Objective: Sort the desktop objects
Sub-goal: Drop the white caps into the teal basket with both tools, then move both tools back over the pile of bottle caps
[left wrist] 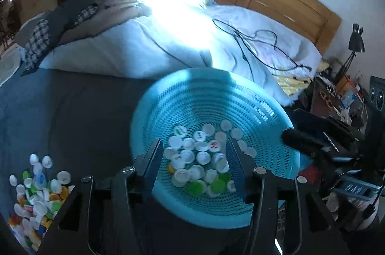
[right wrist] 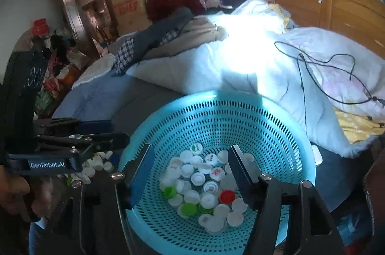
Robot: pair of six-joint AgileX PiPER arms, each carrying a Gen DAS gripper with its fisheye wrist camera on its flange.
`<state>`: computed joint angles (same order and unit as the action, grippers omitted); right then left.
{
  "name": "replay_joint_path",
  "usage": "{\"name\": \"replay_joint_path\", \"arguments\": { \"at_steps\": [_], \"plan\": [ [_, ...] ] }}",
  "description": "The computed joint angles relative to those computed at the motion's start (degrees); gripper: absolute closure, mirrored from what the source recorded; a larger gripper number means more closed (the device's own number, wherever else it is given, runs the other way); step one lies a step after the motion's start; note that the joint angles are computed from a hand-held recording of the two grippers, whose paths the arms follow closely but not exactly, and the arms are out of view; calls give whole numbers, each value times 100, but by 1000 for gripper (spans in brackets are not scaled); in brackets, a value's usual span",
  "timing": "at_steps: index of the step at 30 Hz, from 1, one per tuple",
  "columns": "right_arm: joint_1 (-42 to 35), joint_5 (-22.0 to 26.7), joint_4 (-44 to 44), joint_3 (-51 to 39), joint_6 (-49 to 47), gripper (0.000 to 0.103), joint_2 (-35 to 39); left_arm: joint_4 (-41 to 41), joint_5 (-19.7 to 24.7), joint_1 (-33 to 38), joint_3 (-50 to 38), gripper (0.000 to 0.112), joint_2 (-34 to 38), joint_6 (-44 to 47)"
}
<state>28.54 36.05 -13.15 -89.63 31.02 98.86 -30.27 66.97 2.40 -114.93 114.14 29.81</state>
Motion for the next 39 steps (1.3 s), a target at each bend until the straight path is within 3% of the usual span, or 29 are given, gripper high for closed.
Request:
{"name": "replay_joint_path", "arguments": {
  "at_steps": [4, 7, 11, 15, 18, 20, 23, 26, 30, 32, 35, 39],
  "plan": [
    [476, -615, -705, 620, 760, 32, -377, -566, -679, 764, 1712, 55, -879, 1001],
    [1017, -893, -1097, 1108, 1198, 29, -353, -765, -1121, 1459, 2910, 55, -1320, 1826],
    [1641, -1210, -333, 1425, 881, 29, 211, -993, -1558, 2997, 4062, 55, -1500, 2924],
    [2041, -1304, 885, 1279, 2, 29, 863, -899, -1814, 4571, 3842, 55, -874, 3222],
    [2119, -1222, 1385, 982, -469, 29, 1200, -771, -1646, 5446, 2642, 56, 217, 2648],
    [2144, -1012, 1456, 611, -609, 29, 1423, -723, -1233, 5704, 1641, 57, 945, 2043],
    [2241, -714, 1223, 135, -505, 29, 1622, -744, -1071, 5668, 760, 57, 1490, 1576],
    [2371, -363, 1058, -277, -396, 29, 1775, -720, -1230, 5375, 298, 57, 1783, 1388],
    [2528, -28, 989, -582, -312, 29, 1947, 261, -1577, 4710, -416, 57, 2263, 631],
    [2588, 61, 1009, -623, -286, 29, 2013, 597, -1567, 4659, -333, 53, 2343, 741],
    [2635, 127, 1065, -679, -275, 29, 2122, 532, -1961, 4838, 834, 53, 1833, 1479],
    [2693, 269, 1171, -998, -441, 29, 2369, -452, -1816, 5547, 1815, 53, 1299, 2780]
  ]
}}
